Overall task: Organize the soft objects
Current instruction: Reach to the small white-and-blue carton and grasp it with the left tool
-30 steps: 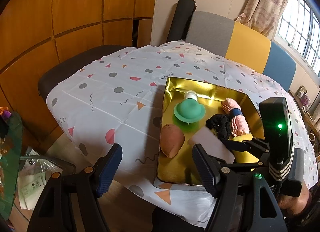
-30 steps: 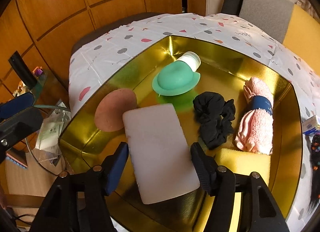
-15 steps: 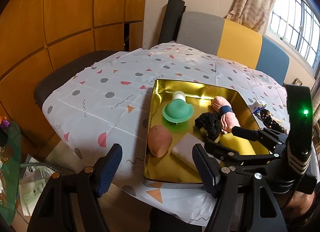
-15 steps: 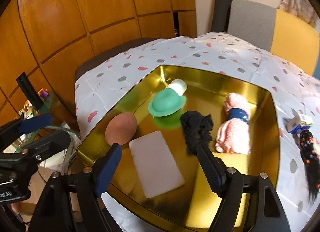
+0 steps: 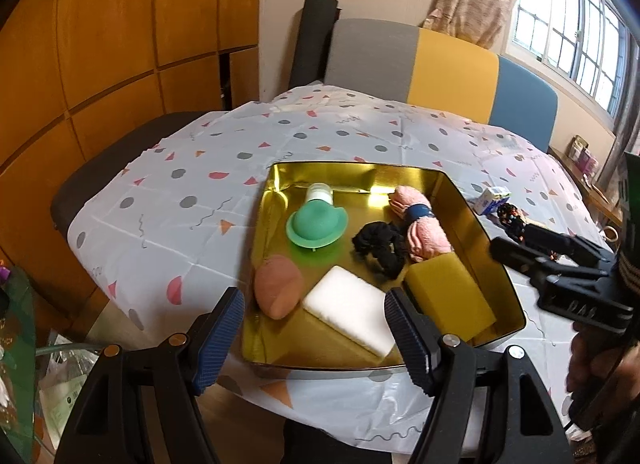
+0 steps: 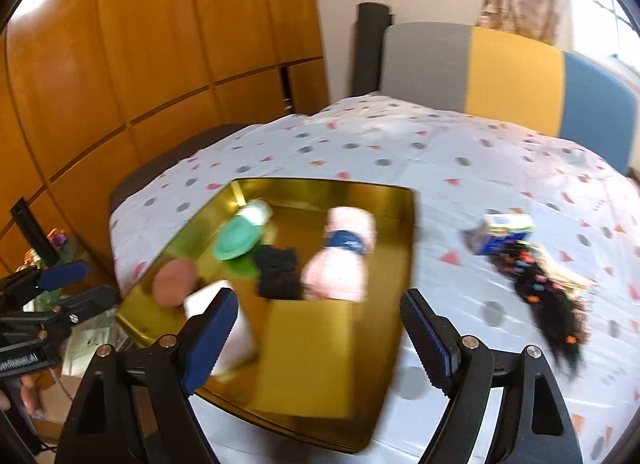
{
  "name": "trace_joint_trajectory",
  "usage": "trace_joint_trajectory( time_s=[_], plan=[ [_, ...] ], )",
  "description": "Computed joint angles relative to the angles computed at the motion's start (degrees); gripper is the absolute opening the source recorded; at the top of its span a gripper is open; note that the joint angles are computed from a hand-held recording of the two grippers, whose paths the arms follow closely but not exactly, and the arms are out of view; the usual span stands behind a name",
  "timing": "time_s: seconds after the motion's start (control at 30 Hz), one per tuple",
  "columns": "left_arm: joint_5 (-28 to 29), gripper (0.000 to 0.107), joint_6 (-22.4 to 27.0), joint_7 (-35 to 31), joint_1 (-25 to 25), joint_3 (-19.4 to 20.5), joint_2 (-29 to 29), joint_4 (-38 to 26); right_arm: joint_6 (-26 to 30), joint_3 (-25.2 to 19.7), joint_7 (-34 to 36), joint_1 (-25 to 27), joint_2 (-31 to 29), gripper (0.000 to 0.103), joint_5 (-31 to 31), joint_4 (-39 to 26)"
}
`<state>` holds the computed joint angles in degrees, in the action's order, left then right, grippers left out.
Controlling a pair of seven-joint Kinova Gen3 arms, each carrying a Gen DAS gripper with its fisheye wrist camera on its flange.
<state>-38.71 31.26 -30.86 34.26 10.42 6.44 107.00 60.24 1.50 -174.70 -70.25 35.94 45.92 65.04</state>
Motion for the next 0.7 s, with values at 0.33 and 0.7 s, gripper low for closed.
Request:
trace_joint_trajectory(
  time_s=[0.33, 0.7],
  plan=[
    [3.7, 0.073, 0.0, -6.7, 1.7, 1.0, 2.5, -4.1, 6.4, -2.4, -12.9, 0.4, -8.8, 0.085, 3.0, 15.8],
    [14.2, 0.066, 1.1, -23.9, 4.3, 1.7, 8.9, -15.8, 13.5, -9.2, -23.6, 5.0, -17.2, 0.085, 1.0, 31.3]
  ],
)
